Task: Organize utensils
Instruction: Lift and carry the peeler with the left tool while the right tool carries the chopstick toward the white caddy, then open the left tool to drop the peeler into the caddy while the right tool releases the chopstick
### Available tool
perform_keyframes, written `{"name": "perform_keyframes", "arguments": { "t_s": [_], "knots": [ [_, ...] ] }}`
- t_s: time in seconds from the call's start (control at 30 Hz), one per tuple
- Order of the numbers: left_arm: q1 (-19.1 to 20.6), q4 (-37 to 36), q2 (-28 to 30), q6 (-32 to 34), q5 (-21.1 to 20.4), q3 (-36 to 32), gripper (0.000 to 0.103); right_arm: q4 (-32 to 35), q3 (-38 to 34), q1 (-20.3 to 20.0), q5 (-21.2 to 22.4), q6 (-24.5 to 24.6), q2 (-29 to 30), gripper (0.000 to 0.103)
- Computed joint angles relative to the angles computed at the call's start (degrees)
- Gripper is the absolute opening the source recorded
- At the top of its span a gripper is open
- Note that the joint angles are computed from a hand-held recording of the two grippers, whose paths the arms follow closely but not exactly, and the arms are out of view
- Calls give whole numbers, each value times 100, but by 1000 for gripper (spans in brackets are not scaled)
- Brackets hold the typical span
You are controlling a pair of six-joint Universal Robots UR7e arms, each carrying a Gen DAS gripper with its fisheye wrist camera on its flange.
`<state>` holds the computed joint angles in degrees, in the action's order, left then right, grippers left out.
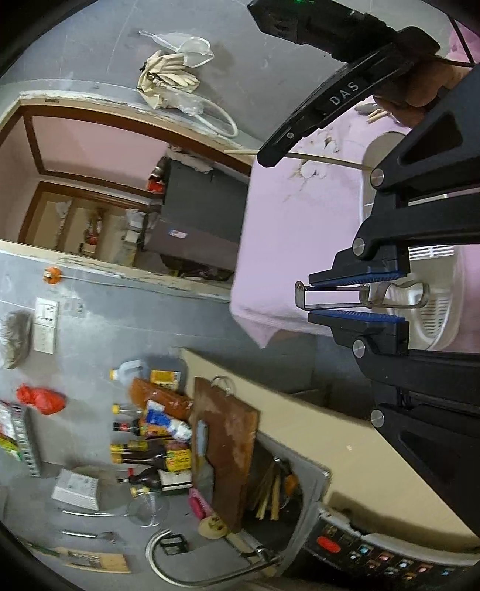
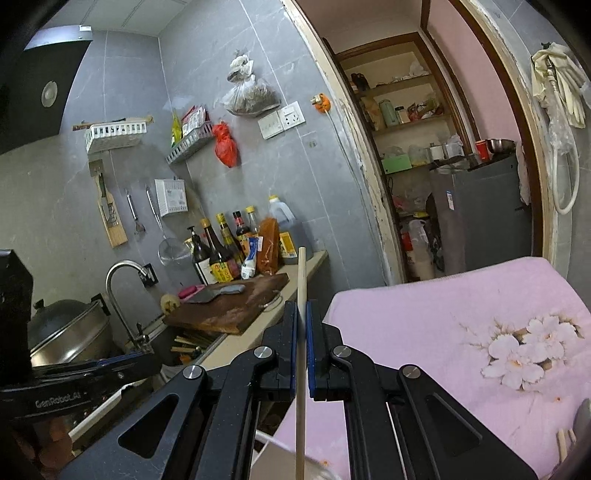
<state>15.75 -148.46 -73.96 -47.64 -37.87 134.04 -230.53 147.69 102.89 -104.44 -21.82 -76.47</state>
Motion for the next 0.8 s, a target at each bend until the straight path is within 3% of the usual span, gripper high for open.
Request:
{"name": "perform_keyframes", "arguments": {
  "t_s": [0.07, 0.13, 0.2, 0.23, 0.27, 0.37, 0.43, 0.53, 0.67, 0.7, 0.8],
  "knots": [
    [31, 13, -32, -30, -121, 13, 14, 72, 68, 13, -63, 11, -53, 6],
    [31, 69, -71, -126, -202, 28, 21, 231, 127, 35, -178, 36, -153, 13],
    [12, -45, -106, -166, -232, 96, 35, 496, 151, 69, -367, 143, -298, 39],
    [-20, -90, -127, -237, -215, 146, 49, 643, 177, 63, -429, 237, -413, 41],
    [-48, -124, -150, -312, -177, 187, 56, 814, 206, 49, -482, 317, -555, 41],
    [-120, -268, -193, -480, -138, 284, 56, 1164, 324, -47, -534, 443, -972, 41],
    [-179, -189, -167, -616, -78, 272, 61, 1370, 441, -94, -588, 480, -1363, 48],
    [-376, -203, -47, -824, 135, 278, 78, 1777, 592, -137, -661, 497, -2080, 61],
    [-709, -234, 264, -1082, 487, 208, 96, 2296, 723, -103, -914, 329, -3021, 84],
    [-787, -276, 373, -1108, 555, 175, 97, 2431, 758, -87, -1017, 250, -3305, 91],
    [-998, -464, 760, -1083, 690, 45, 100, 2794, 837, -119, -1195, 30, -4027, 97]
  ]
}}
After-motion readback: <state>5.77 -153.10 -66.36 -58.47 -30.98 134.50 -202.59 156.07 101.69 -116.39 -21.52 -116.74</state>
